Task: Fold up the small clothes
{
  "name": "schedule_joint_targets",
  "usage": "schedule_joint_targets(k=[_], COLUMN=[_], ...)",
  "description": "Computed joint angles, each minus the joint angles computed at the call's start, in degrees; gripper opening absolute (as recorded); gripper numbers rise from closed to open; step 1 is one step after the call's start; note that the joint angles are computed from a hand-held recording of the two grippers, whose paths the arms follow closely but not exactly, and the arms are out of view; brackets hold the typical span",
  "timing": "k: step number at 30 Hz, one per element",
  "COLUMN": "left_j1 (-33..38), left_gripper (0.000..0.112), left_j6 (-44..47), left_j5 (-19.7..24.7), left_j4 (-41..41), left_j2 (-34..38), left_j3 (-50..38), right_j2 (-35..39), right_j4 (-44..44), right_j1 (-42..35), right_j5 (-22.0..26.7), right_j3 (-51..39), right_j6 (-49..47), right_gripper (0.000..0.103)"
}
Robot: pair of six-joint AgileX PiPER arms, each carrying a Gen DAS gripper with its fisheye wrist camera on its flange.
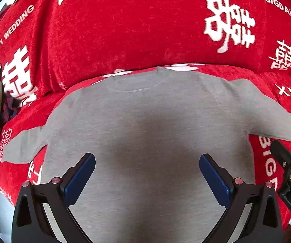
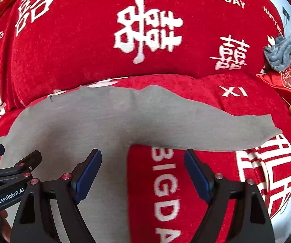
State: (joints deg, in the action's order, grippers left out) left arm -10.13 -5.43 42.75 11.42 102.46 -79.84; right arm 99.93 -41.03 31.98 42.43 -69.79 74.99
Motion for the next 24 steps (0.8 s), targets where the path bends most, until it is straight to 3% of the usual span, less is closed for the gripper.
schedule_joint_targets(k=[24], left_j1=[-17.1], left_gripper=[0.103], left_j6=[-10.8], left_j5=[3.2], left_j4=[6.0], left_j2=[5.5], left_j3=[-5.5], right_j2=[-10.9], right_j4=[-2.5], right_j1=[-15.5], right_j5=[-5.3], right_j3=[15.7], right_j6=[-1.4], right_gripper=[0.086])
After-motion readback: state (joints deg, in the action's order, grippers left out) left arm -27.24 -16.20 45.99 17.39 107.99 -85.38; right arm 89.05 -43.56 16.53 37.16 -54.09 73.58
